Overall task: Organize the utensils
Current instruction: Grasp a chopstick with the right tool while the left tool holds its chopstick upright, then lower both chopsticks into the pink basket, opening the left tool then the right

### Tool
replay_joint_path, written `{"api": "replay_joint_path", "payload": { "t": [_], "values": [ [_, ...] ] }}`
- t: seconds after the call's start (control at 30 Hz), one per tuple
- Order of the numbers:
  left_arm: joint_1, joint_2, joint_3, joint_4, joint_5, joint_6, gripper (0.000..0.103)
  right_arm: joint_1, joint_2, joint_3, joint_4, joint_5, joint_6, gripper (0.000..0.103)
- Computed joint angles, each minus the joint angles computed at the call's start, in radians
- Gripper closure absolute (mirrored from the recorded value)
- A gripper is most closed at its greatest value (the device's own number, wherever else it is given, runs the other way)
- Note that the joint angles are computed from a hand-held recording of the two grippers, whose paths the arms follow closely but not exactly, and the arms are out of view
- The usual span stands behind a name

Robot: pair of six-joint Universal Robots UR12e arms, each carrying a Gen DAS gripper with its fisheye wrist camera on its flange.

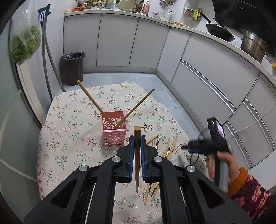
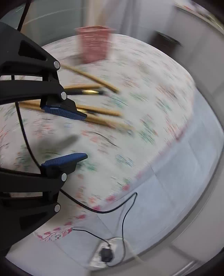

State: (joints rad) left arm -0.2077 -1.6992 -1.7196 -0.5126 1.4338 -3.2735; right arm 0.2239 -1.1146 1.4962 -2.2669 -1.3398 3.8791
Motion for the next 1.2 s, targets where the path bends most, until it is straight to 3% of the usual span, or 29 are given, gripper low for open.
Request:
{"api": "replay_joint_path", "payload": {
  "t": [0.17,0.33,0.5,0.77,0.83,0.93,1.2],
  "values": [
    [-0.002,-0.004,0.003,-0.002,0.011,0.002,0.096,-0.006,0.070,-0.073,0.034,0.003,0.064,0.063],
    [0.006,-0.008,0.005,-0.013,0.020,-0.007,0.096,0.011,0.112,-0.137,0.047,-0.012,0.035,0.066],
    [0.007,-0.009,0.006,-0.020,0.019,-0.003,0.096,0.020,0.132,-0.177,0.086,-0.083,0.021,0.096],
    [0.003,-0.008,0.005,-0.016,0.031,-0.002,0.096,0.047,0.135,-0.176,0.065,-0.174,-0.087,0.096],
    [0.000,-0.005,0.003,-0.007,0.043,-0.003,0.096,0.050,0.129,-0.161,0.037,-0.183,-0.079,0.097],
    [-0.004,0.005,-0.005,0.013,0.062,-0.006,0.096,0.047,0.091,-0.086,-0.120,-0.143,-0.087,0.098],
    [-0.010,0.040,-0.035,0.081,0.096,-0.042,0.096,0.077,-0.085,0.073,-0.343,-0.132,-0.178,0.098]
  ]
}}
